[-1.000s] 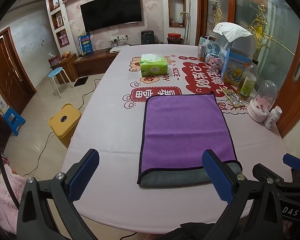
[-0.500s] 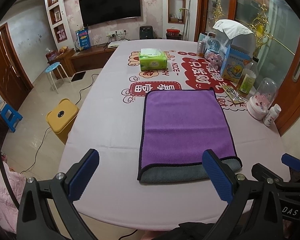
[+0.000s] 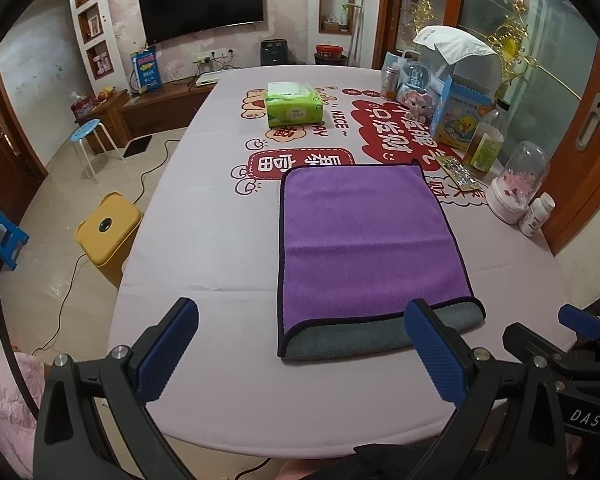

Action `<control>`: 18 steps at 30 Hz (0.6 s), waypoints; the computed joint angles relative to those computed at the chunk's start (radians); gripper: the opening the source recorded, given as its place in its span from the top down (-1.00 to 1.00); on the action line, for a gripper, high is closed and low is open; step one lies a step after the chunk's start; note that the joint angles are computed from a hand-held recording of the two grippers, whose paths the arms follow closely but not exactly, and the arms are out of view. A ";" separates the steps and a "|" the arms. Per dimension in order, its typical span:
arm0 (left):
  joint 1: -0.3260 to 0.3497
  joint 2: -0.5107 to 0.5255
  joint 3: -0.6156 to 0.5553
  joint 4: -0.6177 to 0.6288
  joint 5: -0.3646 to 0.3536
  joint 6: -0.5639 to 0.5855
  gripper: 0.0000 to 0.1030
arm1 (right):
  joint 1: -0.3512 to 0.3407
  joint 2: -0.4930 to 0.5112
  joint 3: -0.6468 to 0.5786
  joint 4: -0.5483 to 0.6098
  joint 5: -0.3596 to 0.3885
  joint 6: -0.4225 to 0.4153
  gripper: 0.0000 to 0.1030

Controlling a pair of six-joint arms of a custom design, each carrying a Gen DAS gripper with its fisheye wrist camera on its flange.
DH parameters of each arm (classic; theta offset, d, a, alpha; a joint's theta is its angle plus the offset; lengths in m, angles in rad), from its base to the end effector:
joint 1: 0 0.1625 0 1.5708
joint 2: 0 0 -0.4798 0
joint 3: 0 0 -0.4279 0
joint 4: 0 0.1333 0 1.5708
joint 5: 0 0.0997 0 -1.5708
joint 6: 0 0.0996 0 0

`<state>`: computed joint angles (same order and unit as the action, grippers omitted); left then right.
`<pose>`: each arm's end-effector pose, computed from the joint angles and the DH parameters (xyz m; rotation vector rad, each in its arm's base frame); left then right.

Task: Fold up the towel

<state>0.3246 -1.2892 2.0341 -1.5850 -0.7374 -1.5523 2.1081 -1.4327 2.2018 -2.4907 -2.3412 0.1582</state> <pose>-0.3865 -0.3485 0.2169 0.0324 2.2050 -0.8063 0.3020 -0.3821 0.2844 0.3830 -2.3894 0.5060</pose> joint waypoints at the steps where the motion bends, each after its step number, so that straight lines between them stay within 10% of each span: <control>1: 0.004 -0.006 0.005 -0.014 -0.001 0.018 -0.99 | 0.003 0.002 0.000 -0.001 -0.003 0.008 -0.94; 18: 0.077 -0.064 0.086 -0.215 -0.042 0.320 -0.99 | 0.012 -0.007 0.065 -0.146 -0.088 0.015 -0.93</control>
